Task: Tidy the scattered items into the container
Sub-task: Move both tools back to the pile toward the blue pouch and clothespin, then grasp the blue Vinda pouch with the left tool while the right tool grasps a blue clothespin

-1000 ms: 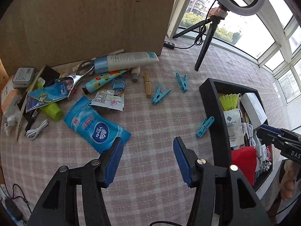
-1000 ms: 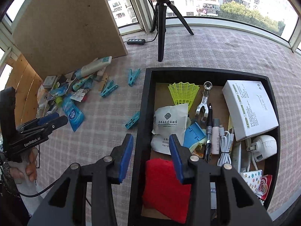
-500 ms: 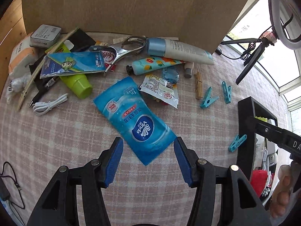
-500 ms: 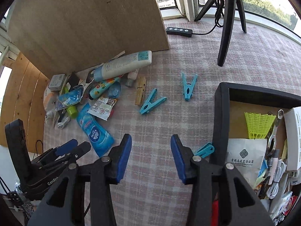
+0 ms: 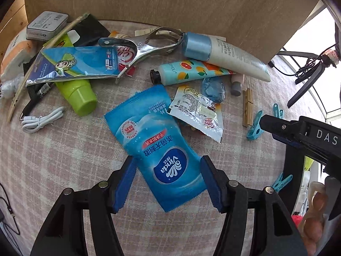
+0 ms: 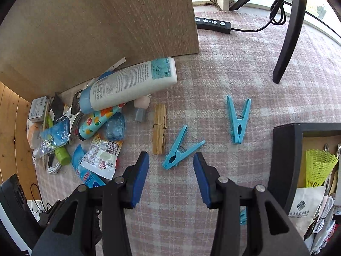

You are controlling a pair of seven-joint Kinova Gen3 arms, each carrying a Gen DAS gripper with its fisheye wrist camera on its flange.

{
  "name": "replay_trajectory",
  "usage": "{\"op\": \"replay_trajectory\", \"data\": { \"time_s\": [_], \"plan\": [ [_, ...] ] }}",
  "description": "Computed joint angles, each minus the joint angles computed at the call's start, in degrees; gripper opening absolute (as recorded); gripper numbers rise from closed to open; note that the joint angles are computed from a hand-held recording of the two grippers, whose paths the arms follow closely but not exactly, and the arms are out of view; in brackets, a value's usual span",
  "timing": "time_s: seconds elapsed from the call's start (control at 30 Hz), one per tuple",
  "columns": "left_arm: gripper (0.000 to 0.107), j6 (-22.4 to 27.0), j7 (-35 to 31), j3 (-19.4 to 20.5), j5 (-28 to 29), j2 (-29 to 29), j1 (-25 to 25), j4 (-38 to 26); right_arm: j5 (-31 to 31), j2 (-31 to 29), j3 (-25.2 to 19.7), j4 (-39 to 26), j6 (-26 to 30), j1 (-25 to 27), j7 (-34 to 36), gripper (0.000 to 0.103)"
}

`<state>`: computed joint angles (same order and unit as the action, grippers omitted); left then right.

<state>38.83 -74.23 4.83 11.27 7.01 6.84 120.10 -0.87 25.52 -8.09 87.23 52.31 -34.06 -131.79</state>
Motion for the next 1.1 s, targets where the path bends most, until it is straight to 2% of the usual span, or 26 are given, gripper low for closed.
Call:
{"op": "replay_trajectory", "data": {
  "time_s": [0.07, 0.23, 0.37, 0.47, 0.6, 0.73, 0.83, 0.9, 1.03, 1.1],
  "plan": [
    [0.062, -0.4, 2.4, -0.1, -1.0, 0.3, 0.7, -0.1, -0.8, 0.5, 0.0, 0.1, -0.2, 0.7, -0.1, 0.043],
    [0.062, -1.6, 11.4, 0.1, -8.5, 0.5, 4.5, -0.3, -1.0, 1.6, 0.5, -0.1, -0.3, 1.0, -1.0, 0.043],
    [0.062, -2.3, 14.5, 0.3, -11.7, -0.1, 5.7, 0.7, -0.4, 1.9, 1.1, -0.4, 0.2, 0.6, -3.0, 0.042],
    [0.063, -1.6, 13.2, 0.7, -11.1, -0.3, 5.1, 0.6, -2.2, 2.5, 0.1, -0.4, -0.4, 2.1, -1.7, 0.042],
    [0.063, -1.0, 9.8, 0.9, -8.9, -1.3, 4.0, 1.5, 1.2, 2.7, 1.2, -1.4, 0.6, -1.0, -3.5, 0.037],
    [0.063, -1.2, 8.0, 0.9, -8.9, -2.6, 3.7, 3.0, 1.8, 2.4, 0.7, -1.1, 1.9, -0.9, -2.2, 0.035],
    [0.063, -0.6, 8.3, 0.9, -8.2, -2.6, 3.6, 2.7, -1.5, 1.9, -0.4, 0.7, 0.1, 1.7, -0.2, 0.035],
    [0.063, -0.4, 10.6, 1.1, -10.4, -2.3, 4.6, 2.4, -0.8, 2.0, 0.3, 0.4, 0.3, 1.0, -1.1, 0.035],
    [0.062, -0.2, 10.6, 1.4, -10.8, -2.6, 5.0, 2.6, 0.4, 2.8, 0.5, -0.9, 1.5, -0.3, -1.2, 0.035],
    [0.062, 0.1, 8.7, 1.5, -10.0, -2.9, 4.7, 2.6, 1.0, 3.3, 0.1, -2.2, 3.9, -0.9, -0.1, 0.028]
  ]
}}
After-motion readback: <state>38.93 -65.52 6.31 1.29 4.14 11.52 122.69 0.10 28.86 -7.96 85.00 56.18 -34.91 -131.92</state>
